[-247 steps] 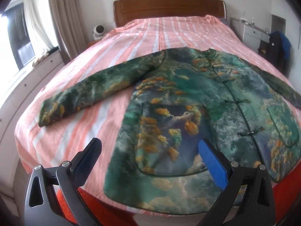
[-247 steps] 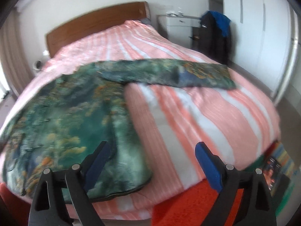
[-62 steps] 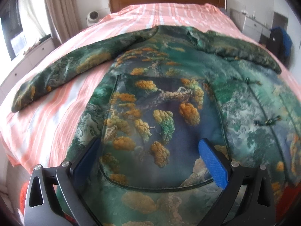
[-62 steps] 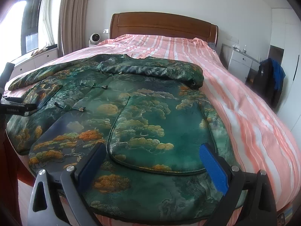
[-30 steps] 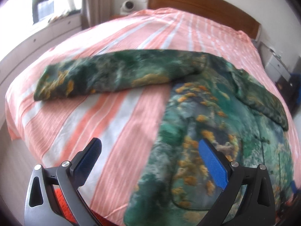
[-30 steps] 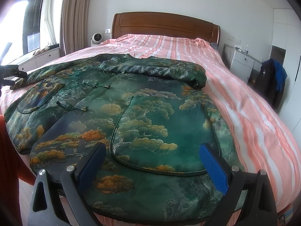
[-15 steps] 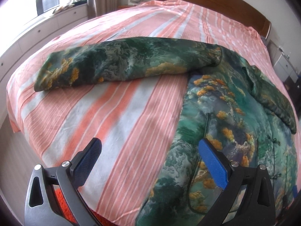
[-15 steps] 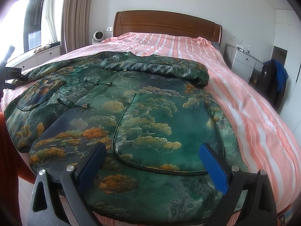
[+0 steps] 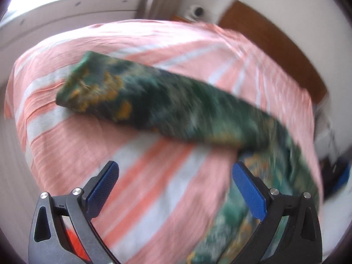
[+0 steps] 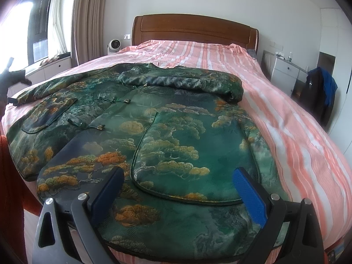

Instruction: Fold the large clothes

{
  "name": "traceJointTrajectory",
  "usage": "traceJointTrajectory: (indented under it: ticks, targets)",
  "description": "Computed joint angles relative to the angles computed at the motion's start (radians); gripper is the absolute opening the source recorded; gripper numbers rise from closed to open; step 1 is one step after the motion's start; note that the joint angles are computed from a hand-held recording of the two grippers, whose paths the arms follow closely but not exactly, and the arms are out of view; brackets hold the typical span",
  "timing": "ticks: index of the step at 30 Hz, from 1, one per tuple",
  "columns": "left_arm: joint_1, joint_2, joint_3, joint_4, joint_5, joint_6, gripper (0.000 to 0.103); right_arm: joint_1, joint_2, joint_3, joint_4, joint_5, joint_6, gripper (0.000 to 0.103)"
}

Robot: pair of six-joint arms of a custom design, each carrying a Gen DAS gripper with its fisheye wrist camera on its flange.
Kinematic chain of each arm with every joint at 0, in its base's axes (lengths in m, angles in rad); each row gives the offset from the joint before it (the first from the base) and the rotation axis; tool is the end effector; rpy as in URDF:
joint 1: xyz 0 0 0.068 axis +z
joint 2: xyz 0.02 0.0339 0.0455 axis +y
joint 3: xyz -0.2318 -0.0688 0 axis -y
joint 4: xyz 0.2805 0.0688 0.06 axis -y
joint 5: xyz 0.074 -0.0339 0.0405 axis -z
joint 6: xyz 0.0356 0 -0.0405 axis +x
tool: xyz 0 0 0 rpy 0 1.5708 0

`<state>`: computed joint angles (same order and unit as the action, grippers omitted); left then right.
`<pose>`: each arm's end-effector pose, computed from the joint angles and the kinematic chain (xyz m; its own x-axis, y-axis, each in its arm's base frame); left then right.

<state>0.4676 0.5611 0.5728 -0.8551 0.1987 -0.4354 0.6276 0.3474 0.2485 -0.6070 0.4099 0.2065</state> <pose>0.1602 0.0730 0.2188 -0.4676 -0.6993 -0.5407 -0.5756 0.7051 -0.4141 0.1445 0.0873 0.1552 -0.5740 -0.1841 -0.7979 -0.1792 0.9790 -0.0970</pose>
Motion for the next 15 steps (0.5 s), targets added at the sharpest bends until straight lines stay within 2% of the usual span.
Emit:
traceJointTrajectory:
  ticks: [3,8,11,12,13,14,15]
  targets:
    - [0.121,0.199,0.031,0.124,0.085,0.023,0.102,0.007,0.030,0.006,0.012,0.005,0.003,0.098]
    - [0.167,0.529,0.118,0.267,0.113,0.010,0.102,0.042,0.061,0.013,0.024,0.037,0.003,0.098]
    - [0.181,0.571,0.120,0.366,0.078,-0.078,0.101,0.060,0.080,0.016,0.028,0.056,0.003,0.098]
    - [0.179,0.572,0.121,0.381,0.065,-0.097,0.088,0.062,0.086,0.017,0.030,0.058,0.003,0.098]
    - [0.174,0.582,0.132,0.390,0.049,-0.103,0.046,0.063,0.089,0.017,0.031,0.059,0.003,0.098]
    - [0.162,0.605,0.162,0.372,0.033,-0.084,0.023,0.062,0.094,0.018,0.033,0.058,0.004,0.098]
    - [0.140,0.636,0.215,0.331,0.011,-0.057,0.013,0.060,0.095,0.018,0.034,0.055,0.003,0.098]
